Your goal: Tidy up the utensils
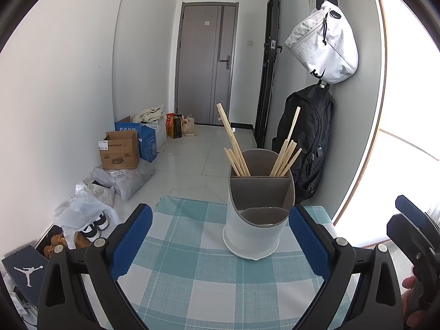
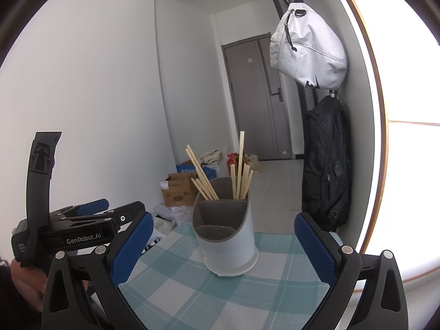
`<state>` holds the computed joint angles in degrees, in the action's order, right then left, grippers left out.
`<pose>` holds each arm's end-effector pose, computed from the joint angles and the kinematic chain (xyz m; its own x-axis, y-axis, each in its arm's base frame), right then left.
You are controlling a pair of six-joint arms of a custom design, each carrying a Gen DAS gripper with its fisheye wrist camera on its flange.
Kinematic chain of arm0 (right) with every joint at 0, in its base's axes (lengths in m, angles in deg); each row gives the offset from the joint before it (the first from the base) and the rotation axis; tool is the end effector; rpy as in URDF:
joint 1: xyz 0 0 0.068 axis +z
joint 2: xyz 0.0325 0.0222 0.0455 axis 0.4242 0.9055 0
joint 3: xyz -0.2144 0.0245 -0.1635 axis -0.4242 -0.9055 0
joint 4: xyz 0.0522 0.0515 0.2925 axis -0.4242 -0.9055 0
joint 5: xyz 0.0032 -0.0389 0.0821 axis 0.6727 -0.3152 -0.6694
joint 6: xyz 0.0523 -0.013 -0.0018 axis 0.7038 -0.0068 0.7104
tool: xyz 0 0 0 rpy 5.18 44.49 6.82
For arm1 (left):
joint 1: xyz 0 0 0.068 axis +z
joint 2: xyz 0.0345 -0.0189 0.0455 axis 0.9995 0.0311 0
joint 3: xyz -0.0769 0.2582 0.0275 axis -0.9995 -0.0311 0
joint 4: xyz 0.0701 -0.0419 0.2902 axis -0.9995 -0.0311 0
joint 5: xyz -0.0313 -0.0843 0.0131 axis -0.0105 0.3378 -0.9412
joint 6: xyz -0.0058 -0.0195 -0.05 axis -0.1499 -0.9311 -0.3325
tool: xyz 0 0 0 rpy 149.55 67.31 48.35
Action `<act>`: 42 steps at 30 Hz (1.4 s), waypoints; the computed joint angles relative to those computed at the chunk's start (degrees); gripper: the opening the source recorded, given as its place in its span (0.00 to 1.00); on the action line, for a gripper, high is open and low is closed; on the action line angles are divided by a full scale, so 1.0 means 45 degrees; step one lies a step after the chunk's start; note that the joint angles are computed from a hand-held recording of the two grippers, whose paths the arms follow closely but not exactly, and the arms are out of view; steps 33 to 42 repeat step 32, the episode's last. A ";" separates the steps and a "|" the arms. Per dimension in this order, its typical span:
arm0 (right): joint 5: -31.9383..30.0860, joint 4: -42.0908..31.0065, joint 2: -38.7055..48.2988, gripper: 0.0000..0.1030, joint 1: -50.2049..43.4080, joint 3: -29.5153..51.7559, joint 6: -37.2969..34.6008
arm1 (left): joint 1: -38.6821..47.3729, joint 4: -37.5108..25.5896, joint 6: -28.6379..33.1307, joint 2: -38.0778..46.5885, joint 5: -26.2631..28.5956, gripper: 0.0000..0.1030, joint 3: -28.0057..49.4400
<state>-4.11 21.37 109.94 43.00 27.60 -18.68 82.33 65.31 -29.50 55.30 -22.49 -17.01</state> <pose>0.3137 0.1148 0.3513 -0.2625 -0.0070 -0.9649 -0.6018 0.7829 0.1580 0.2806 -0.0215 0.3405 -0.4138 -0.1928 -0.8897 -0.1920 0.9738 -0.1217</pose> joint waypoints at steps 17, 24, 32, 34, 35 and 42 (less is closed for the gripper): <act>0.0032 -0.0118 0.0119 1.00 0.0046 0.0055 -0.0186 | 0.0029 -0.0023 0.0020 -0.0002 0.0017 0.94 -0.0074; 0.0060 -0.0135 0.0131 1.00 0.0074 0.0069 -0.0185 | 0.0025 -0.0101 -0.0021 0.0022 0.0015 0.94 -0.0064; -0.0014 -0.0231 0.0305 1.00 0.0132 0.0207 -0.0129 | -0.0007 0.0169 -0.0037 -0.0053 -0.0004 0.94 -0.0209; -0.0014 -0.0231 0.0305 1.00 0.0132 0.0207 -0.0129 | -0.0007 0.0169 -0.0037 -0.0053 -0.0004 0.94 -0.0209; -0.0014 -0.0231 0.0305 1.00 0.0132 0.0207 -0.0129 | -0.0007 0.0169 -0.0037 -0.0053 -0.0004 0.94 -0.0209; -0.0014 -0.0231 0.0305 1.00 0.0132 0.0207 -0.0129 | -0.0007 0.0169 -0.0037 -0.0053 -0.0004 0.94 -0.0209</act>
